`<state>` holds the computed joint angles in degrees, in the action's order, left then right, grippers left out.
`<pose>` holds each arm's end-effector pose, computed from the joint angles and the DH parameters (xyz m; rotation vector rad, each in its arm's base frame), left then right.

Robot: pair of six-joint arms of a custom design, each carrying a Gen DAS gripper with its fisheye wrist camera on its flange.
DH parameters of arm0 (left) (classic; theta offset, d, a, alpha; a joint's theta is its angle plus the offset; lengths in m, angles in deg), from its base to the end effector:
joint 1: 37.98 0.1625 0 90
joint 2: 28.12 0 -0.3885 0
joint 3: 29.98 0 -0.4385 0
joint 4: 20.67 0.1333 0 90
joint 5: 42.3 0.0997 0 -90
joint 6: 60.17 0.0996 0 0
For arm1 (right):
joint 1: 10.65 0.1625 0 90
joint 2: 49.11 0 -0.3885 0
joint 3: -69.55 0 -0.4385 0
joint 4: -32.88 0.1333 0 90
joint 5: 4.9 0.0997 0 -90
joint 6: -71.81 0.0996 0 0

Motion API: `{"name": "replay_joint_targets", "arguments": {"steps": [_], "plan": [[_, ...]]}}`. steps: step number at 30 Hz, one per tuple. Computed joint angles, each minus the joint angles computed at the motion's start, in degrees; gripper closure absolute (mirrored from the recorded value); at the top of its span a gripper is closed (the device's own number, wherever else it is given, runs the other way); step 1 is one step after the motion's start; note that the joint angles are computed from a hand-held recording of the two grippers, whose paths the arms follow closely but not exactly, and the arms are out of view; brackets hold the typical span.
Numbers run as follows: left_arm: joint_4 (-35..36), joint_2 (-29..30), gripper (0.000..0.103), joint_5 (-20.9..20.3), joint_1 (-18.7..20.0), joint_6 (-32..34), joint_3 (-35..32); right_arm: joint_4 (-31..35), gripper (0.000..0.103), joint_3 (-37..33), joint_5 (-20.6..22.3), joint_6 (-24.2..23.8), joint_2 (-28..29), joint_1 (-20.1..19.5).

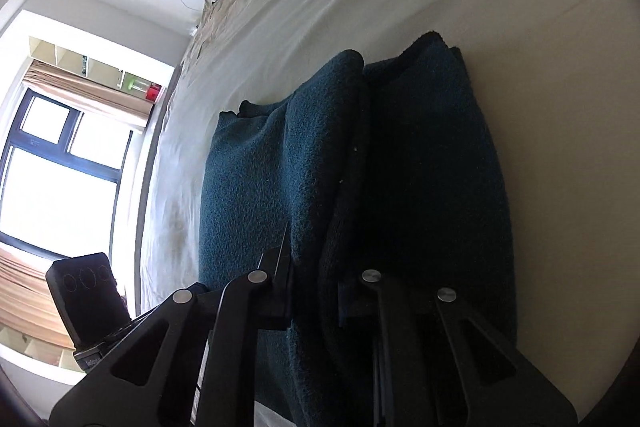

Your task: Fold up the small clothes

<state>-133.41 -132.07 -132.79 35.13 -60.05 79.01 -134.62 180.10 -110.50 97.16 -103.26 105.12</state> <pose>-0.0094 -0.4867 0.4364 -0.4535 -3.0188 0.4683 0.3558 -0.4920 0.0586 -0.0651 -2.9808 0.6769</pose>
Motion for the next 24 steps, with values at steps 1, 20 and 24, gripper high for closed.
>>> {"name": "replay_joint_targets", "arguments": {"steps": [1, 20, 24], "plan": [[-0.03, 0.08, 0.054, 0.27, -0.37, 0.32, 0.07, 0.29, 0.09, 0.11, -0.33, -0.26, -0.52, -0.1], [-3.78, 2.64, 0.067, 6.85, -3.45, 4.1, 3.55, -9.82, 0.09, 10.56, 4.76, 0.23, -5.47, -7.6], [-4.39, 0.56, 0.067, 9.29, -5.57, 4.81, 3.24, -5.21, 0.081, 9.95, -3.88, 3.72, -7.15, -3.17]]}}
